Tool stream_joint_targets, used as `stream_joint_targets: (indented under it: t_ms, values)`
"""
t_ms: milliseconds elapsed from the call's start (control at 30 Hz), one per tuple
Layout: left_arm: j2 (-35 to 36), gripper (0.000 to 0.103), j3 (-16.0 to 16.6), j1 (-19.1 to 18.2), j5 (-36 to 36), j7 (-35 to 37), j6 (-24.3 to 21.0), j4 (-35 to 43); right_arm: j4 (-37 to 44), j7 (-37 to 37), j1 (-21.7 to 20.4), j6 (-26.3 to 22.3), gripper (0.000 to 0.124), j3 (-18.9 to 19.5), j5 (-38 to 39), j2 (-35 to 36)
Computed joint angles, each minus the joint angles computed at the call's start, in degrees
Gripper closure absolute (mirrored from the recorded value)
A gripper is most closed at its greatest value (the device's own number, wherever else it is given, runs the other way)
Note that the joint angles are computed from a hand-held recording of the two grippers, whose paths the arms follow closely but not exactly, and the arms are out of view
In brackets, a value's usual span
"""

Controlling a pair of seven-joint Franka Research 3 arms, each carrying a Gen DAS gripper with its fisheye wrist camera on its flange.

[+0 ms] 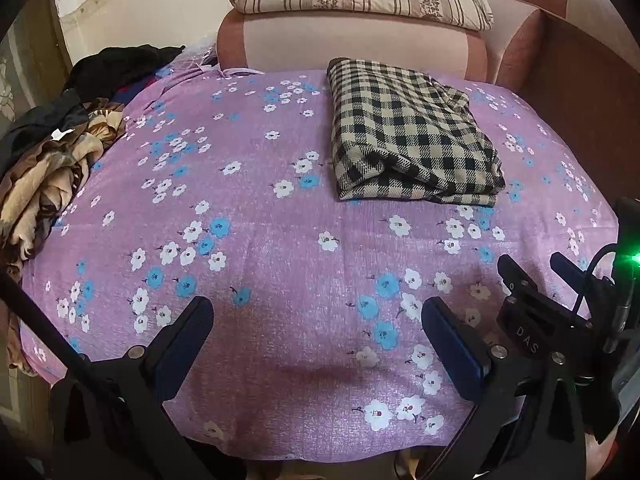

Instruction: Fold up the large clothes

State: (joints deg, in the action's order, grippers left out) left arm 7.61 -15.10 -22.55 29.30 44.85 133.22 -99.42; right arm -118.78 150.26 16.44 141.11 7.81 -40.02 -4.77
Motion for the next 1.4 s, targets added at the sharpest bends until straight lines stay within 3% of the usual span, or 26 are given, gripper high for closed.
stream_joint_targets:
  t_ms: [467,767,833,867,900,1000,1100,1200,1233,1300,1400]
  values:
    - [0.8,0.000,0.1,0.2,-1.9,1.0,-0.6,0.4,0.4,-0.3,0.2,-0.1,0.049,-0.3,0.2,0.6]
    - [0.8,0.000,0.4,0.7,-2.5,0.4,-0.2,0.2,8.1,-8.9,-1.0,4.5,0.049,-2.7,5.5,4.5]
    - [0.8,0.000,0.5,0.8,-2.4,0.2,-0.4,0.2,11.8,-12.0,-1.2,7.1,0.058,-3.7,7.3,7.5]
    - [0.9,0.000,0.5,0.9,-2.4,0.1,-0.6,0.3,13.3,-13.8,-0.9,7.7,0.078,-4.0,8.7,8.7]
    - [0.9,0.000,0.6,0.9,-2.5,0.0,-0.7,0.3,15.5,-18.7,-0.9,8.5,0.088,-4.0,13.4,10.5]
    - [1.0,0.000,0.8,1.2,-2.7,-0.6,-0.8,0.4,20.5,-36.0,-2.1,11.9,0.091,-1.7,33.4,15.4]
    - [1.0,0.000,0.8,1.4,-3.0,-1.0,-1.2,0.3,29.8,-45.1,-2.5,6.4,0.091,0.4,44.1,22.8]
    - [0.6,0.000,0.8,1.5,-3.0,-0.9,-1.2,0.0,41.2,-49.9,-3.2,-4.1,0.088,2.1,52.7,31.5]
    - [0.4,0.000,0.8,1.5,-2.7,-1.0,-1.1,-0.2,43.0,-50.1,-2.4,-5.5,0.088,1.6,53.1,32.8]
    - [0.3,0.000,0.8,1.5,-2.1,-1.4,-0.9,-0.5,42.8,-51.0,-0.7,-5.1,0.079,0.0,52.8,32.8]
    - [0.8,0.000,0.7,1.6,-2.6,-0.9,-0.8,-0.2,39.9,-57.7,-2.1,-4.0,0.078,1.1,59.7,30.4]
